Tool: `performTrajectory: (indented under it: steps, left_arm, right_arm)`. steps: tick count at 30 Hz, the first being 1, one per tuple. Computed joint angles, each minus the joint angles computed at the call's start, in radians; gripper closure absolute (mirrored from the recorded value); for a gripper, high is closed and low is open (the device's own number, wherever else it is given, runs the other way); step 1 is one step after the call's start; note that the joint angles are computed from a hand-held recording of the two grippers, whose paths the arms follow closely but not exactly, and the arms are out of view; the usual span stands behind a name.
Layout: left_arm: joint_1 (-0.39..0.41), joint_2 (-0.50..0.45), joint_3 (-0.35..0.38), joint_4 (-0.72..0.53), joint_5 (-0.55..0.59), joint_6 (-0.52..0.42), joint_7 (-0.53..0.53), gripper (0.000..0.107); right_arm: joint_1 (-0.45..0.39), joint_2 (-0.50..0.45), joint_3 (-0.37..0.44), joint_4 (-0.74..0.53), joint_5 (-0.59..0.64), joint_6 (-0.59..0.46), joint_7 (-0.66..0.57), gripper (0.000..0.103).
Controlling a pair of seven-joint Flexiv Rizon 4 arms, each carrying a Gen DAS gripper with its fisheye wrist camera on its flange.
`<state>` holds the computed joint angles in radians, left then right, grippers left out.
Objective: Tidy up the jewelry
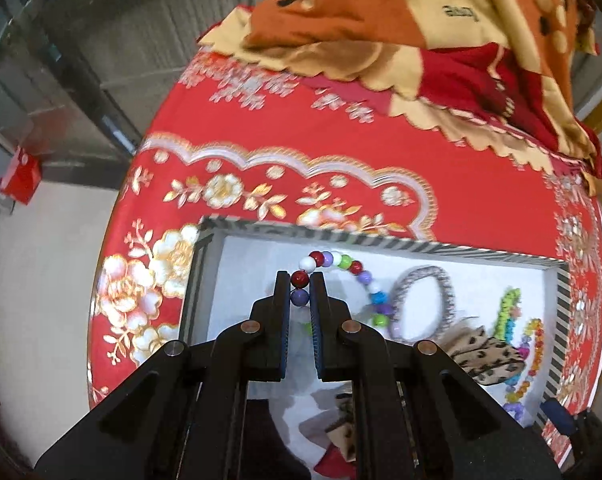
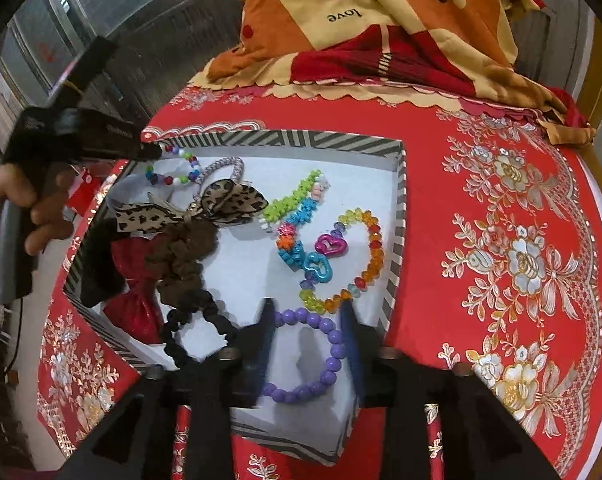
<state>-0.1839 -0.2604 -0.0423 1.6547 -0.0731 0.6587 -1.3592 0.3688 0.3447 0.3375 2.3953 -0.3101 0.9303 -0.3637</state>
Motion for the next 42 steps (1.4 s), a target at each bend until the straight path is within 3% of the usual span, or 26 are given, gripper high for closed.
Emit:
performTrajectory:
  steps: [3, 7, 10, 26, 37, 40, 42]
  left_arm:
    - [0.016, 0.001, 0.002, 0.005, -0.040, -0.032, -0.012, 0.095]
    - [0.028, 0.037, 0.004, 0.042, -0.071, -0.022, 0.007, 0.073]
    - [0.037, 0.079, 0.007, 0.081, -0.100, -0.019, 0.025, 0.067]
    - [0.039, 0.376, 0.040, 0.361, -0.110, 0.114, 0.090, 0.067]
    - [0.032, 0.495, 0.051, 0.454, -0.138, 0.151, 0.139, 0.067]
    - [0.030, 0.513, 0.052, 0.466, -0.145, 0.149, 0.148, 0.067]
    - [0.029, 0.526, 0.051, 0.476, -0.144, 0.157, 0.154, 0.067]
  right_arm:
    - [-0.002, 0.003, 0.004, 0.001, -0.001, 0.009, 0.017, 0.067]
    - [-0.005, 0.012, 0.013, 0.001, -0.012, 0.012, 0.044, 0.067]
    - [-0.003, 0.011, 0.022, -0.008, -0.030, 0.002, 0.060, 0.066]
    - [0.016, -0.028, 0.054, -0.091, -0.173, -0.077, 0.245, 0.062]
    - [0.050, -0.032, 0.071, -0.150, -0.216, -0.171, 0.306, 0.060]
    - [0.056, -0.029, 0.073, -0.157, -0.223, -0.189, 0.324, 0.047]
    - [0.059, -0.026, 0.074, -0.159, -0.228, -0.197, 0.332, 0.044]
